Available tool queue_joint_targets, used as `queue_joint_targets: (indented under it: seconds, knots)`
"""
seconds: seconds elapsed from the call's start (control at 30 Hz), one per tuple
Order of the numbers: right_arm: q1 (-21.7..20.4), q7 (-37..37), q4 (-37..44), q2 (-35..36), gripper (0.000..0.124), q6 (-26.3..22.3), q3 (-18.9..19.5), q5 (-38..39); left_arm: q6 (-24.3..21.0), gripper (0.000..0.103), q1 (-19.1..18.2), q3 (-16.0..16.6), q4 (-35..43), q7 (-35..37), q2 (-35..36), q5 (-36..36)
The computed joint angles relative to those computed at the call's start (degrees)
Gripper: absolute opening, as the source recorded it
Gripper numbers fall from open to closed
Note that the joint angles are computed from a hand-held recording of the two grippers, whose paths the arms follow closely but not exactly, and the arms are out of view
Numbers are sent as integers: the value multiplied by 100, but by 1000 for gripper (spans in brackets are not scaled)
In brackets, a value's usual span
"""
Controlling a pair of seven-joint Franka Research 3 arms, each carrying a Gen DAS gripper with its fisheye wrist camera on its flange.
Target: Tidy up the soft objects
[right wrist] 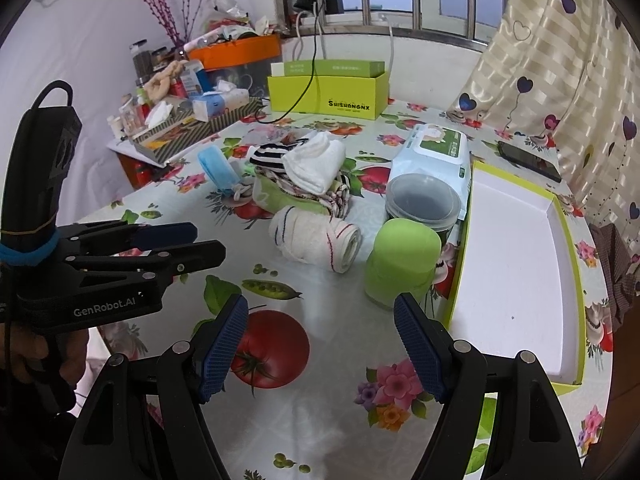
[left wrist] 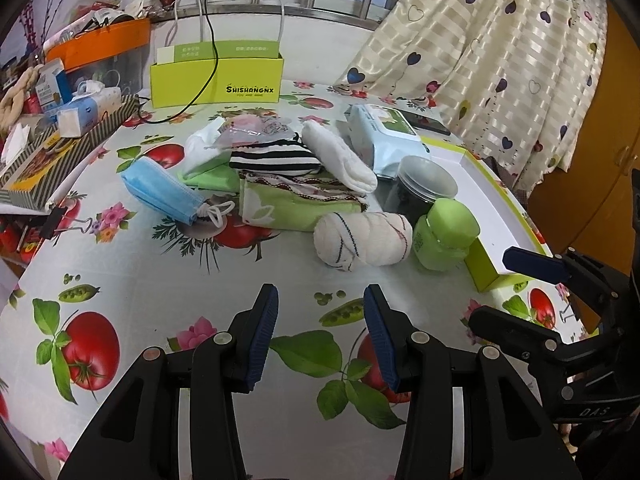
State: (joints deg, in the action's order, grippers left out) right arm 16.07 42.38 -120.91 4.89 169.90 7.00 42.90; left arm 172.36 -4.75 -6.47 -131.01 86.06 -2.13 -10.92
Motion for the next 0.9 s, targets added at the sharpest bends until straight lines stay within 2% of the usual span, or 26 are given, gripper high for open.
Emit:
queue_joint_targets:
  seconds: [0.2, 0.57, 0.9]
  knots:
    - [6, 208, 86, 29, 76, -45, -30, -194, -18, 46, 34, 3, 32, -66, 27, -2]
    - [-32, 90, 176, 91, 76, -70, 6, -140, -34, 46, 113, -14, 90, -163, 104, 61]
    - [27, 606, 755, 479, 76, -141, 15, -688, 26, 46, 251, 7, 169, -318, 163, 232]
